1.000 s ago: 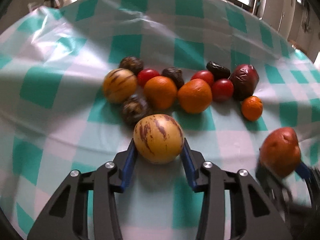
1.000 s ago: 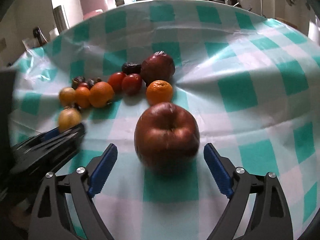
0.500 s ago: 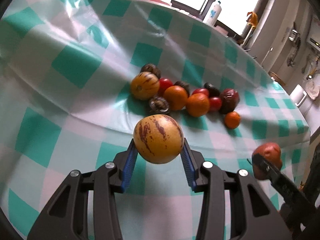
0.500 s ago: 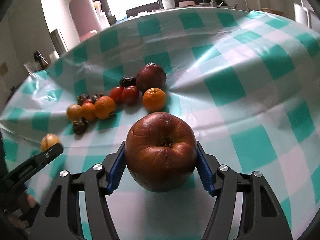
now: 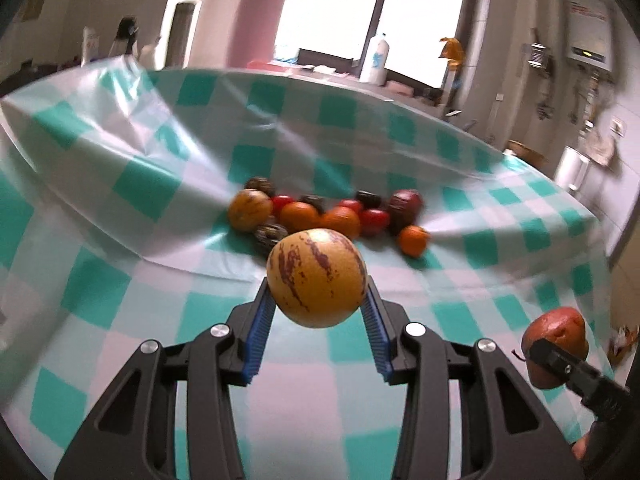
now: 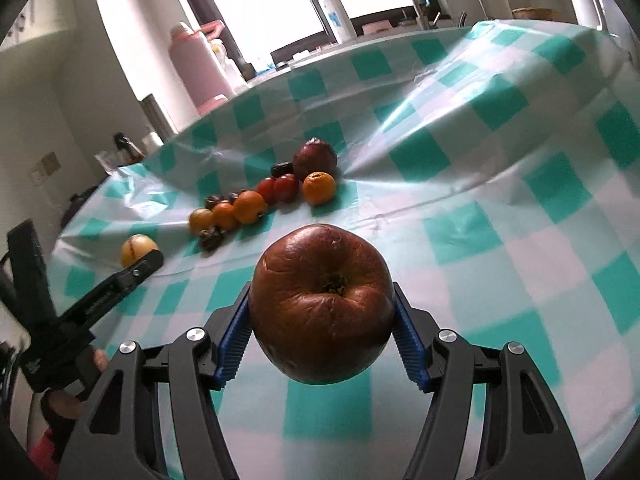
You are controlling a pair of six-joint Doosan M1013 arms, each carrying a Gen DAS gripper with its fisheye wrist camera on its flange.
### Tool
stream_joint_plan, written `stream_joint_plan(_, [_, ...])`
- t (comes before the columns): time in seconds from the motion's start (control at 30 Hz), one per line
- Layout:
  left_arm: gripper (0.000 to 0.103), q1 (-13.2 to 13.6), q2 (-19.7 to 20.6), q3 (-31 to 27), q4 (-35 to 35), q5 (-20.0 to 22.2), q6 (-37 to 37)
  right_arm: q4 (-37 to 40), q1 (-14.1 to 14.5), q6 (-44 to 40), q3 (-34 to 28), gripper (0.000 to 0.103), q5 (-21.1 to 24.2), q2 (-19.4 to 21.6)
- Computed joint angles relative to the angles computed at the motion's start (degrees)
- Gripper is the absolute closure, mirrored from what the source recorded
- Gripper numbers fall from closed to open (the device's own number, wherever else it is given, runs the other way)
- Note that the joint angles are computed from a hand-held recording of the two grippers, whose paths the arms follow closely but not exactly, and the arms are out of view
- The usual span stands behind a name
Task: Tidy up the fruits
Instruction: 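Carry the brown apple and striped melon-pear off the table toward the white bin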
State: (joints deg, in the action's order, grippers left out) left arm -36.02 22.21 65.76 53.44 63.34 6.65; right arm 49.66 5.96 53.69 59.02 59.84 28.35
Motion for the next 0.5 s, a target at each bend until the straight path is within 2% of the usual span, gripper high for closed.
stream_joint_plan(0.23, [0.059, -4.7, 1.9, -2.5, 1.6, -4.8, 7.7, 3.9, -5.9, -7.7, 8.8, 0.040, -2.7, -6.0])
stream_joint_plan(0.4, [0.059, -7.0, 4.5, -6.7, -4.6, -9.7, 19.3, 5.7, -10.5, -12.4, 14.1, 0.040, -5.2, -9.3])
stream_joint_plan(0.5, [0.059, -8.2, 6.6, -10.0, -9.6, -12.0, 28.7, 3.6, -12.8, -12.4, 16.2, 0.040, -7.3, -10.5])
